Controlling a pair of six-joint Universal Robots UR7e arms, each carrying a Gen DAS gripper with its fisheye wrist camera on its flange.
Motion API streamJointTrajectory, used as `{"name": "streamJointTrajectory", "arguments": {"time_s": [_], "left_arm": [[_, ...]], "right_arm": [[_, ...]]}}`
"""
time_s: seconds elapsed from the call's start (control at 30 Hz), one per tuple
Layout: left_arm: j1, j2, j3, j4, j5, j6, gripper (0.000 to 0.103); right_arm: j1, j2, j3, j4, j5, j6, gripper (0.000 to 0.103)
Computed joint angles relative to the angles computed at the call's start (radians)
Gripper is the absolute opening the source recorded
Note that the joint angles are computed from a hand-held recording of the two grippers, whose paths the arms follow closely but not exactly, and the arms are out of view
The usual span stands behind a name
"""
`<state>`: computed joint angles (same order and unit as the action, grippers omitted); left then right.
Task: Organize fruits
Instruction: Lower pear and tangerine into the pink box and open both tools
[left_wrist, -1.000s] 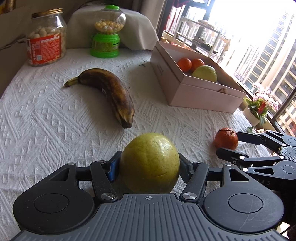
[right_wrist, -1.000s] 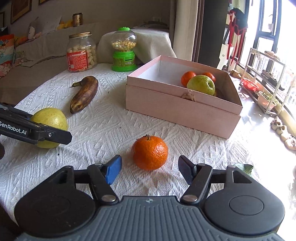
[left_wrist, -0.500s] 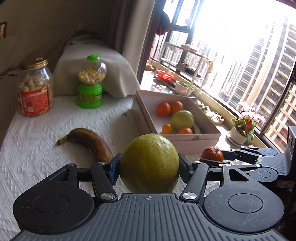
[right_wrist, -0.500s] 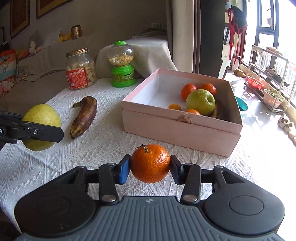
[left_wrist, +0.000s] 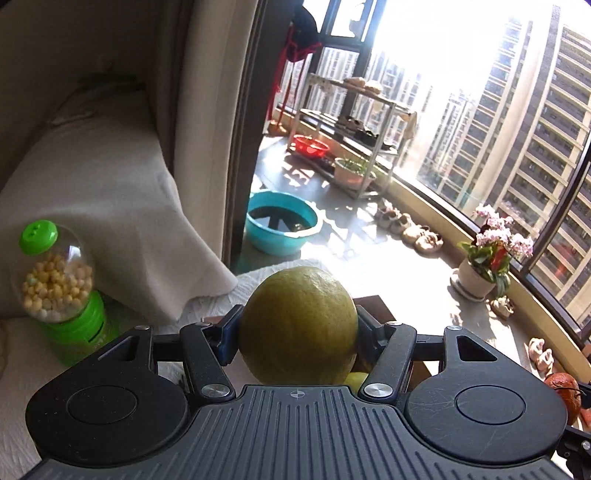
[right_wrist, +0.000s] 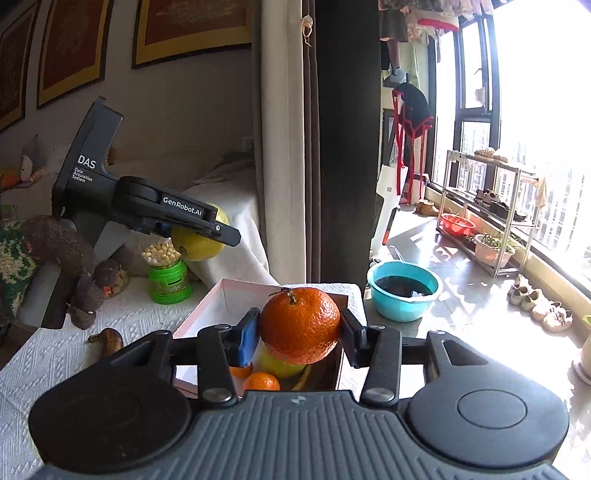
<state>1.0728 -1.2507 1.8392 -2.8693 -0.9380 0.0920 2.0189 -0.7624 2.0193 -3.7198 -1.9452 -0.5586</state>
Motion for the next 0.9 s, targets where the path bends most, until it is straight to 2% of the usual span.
{"name": "streamJointTrajectory", "arguments": {"time_s": [0.07, 0.13, 0.23, 0.27, 0.33, 0.4, 0.5, 0.63, 0.73, 0.8, 0.9], "left_arm": [[0.036, 0.051, -0.025, 0.012, -0.008, -0.003, 0.067], [0.05, 0.087, -0.04, 0.03, 0.015, 0.004, 0.067], [0.074, 0.129, -0.083, 0.119, 0.016, 0.041, 0.067], [0.07, 0.136, -0.078, 0.082, 0.03, 0.098, 0.067], [0.067, 0.14, -0.046, -0.064, 0.039, 0.18, 0.059], [0.067, 0.122, -0.035, -0.133, 0.001, 0.166, 0.059], [0.06, 0.062, 0.001, -0.178, -0.046, 0.102, 0.059], [0.021, -0.084, 0.163, -0.245, -0.04, 0.014, 0.059], [-0.023, -0.23, 0.327, -0.255, 0.01, -0.083, 0.059], [-0.056, -0.336, 0.443, -0.235, 0.072, -0.161, 0.059], [-0.095, -0.485, 0.566, -0.078, 0.17, -0.309, 0.059]], "right_arm": [[-0.019, 0.002, 0.004, 0.007, -0.016, 0.016, 0.045], [-0.037, 0.002, 0.013, 0.02, -0.027, 0.03, 0.045], [-0.056, 0.006, 0.024, 0.027, -0.035, 0.04, 0.045], [-0.061, 0.008, 0.026, 0.028, -0.034, 0.045, 0.045], [-0.069, 0.01, 0.029, 0.034, -0.031, 0.054, 0.045], [-0.074, 0.014, 0.031, 0.038, -0.032, 0.061, 0.045], [-0.075, 0.021, 0.034, 0.042, -0.041, 0.067, 0.045], [-0.074, 0.024, 0.04, 0.049, -0.038, 0.076, 0.045], [-0.066, 0.03, 0.041, 0.059, -0.043, 0.084, 0.045], [-0.06, 0.035, 0.037, 0.07, -0.042, 0.087, 0.045], [-0.044, 0.039, 0.022, 0.111, -0.028, 0.107, 0.045]]}}
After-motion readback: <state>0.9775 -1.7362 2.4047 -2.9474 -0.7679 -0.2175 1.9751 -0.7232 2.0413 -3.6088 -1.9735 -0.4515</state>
